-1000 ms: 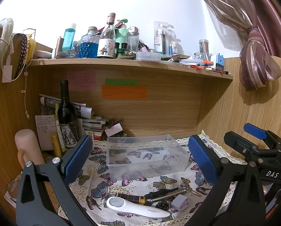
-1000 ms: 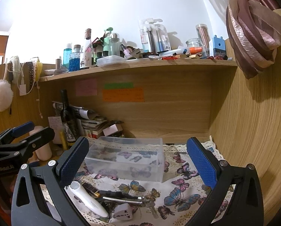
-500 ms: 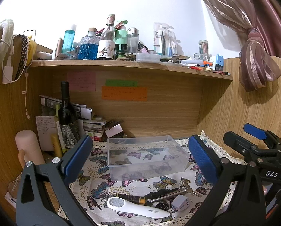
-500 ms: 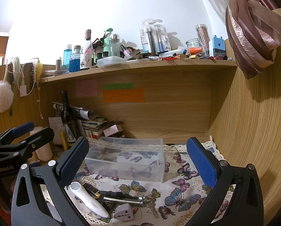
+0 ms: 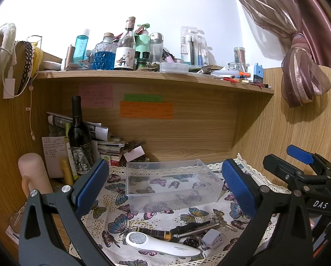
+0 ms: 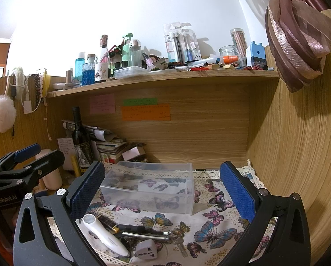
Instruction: Organize rigid objects
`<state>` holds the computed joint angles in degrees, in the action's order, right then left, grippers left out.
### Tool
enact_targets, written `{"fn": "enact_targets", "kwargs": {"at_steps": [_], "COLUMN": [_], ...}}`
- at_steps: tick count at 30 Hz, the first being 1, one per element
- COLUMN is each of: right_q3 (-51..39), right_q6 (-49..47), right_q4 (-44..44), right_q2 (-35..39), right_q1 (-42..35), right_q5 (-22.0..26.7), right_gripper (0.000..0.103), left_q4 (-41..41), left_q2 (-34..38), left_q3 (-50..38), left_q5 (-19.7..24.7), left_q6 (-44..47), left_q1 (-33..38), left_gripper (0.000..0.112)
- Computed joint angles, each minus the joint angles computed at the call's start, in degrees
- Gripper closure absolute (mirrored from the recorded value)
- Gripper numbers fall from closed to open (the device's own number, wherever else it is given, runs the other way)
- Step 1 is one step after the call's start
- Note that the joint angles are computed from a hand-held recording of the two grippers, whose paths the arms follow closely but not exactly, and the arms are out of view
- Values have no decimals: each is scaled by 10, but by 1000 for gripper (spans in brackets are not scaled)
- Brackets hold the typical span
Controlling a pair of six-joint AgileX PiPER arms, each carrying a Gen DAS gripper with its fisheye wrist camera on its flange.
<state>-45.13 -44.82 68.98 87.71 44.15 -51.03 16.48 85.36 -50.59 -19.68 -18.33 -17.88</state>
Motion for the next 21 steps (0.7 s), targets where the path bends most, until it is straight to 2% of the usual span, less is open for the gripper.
{"fn": "enact_targets", "kwargs": {"at_steps": [15,19,21], "right_q3": [-1,-7,-15], "right_q6": [-1,14,5], "right_q4": [2,6,12], "right_q2": [3,26,38], "right_q1": [1,3,-6], "right_q5": [-3,-17,0], "right_gripper": [0,0,0], "left_q4": [-3,35,69], "left_q2": [-1,9,24], "left_q3": [4,-2,-13], "left_q5": [-5,-2,7], "left_q6": [2,-37,-72], "left_q1": [0,9,17], "left_gripper": [9,9,9]}}
